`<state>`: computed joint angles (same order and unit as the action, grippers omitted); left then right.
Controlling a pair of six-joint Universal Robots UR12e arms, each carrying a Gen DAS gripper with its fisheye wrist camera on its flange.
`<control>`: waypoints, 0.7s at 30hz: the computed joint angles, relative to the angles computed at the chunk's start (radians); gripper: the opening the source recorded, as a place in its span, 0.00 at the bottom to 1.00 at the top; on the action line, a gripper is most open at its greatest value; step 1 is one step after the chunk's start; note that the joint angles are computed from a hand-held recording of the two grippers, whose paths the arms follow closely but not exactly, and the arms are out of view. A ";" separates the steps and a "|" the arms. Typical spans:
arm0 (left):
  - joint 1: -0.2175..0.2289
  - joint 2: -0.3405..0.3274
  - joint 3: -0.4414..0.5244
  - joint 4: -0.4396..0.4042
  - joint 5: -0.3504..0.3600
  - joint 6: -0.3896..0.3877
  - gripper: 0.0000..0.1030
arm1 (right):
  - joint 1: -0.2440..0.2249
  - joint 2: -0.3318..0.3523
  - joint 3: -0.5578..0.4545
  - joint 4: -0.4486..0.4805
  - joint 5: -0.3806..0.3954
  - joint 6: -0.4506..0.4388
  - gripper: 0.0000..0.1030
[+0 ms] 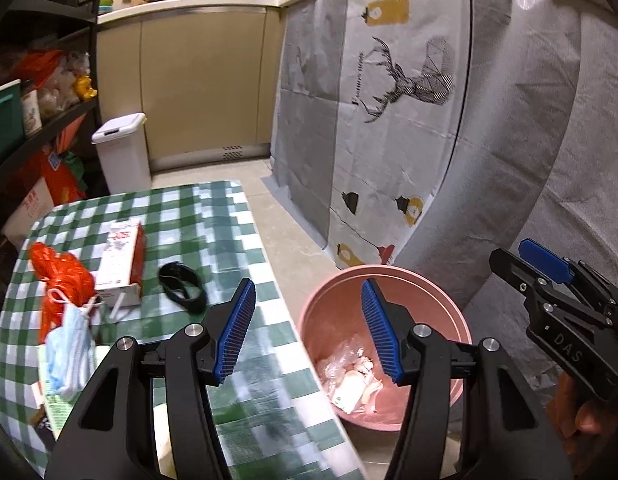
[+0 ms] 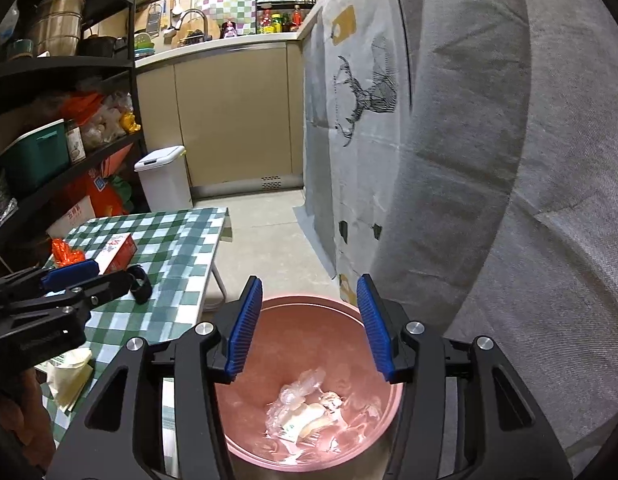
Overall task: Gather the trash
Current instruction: 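Move both open grippers back toward the table trash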
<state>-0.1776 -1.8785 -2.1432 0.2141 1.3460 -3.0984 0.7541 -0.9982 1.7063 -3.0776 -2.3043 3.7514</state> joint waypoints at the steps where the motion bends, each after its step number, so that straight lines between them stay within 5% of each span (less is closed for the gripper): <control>1: 0.005 0.004 -0.004 0.003 0.000 0.001 0.53 | 0.002 0.002 -0.006 0.000 0.002 -0.004 0.49; 21: 0.148 0.086 -0.090 0.043 -0.030 0.024 0.53 | 0.045 0.080 -0.162 0.027 0.048 -0.073 0.49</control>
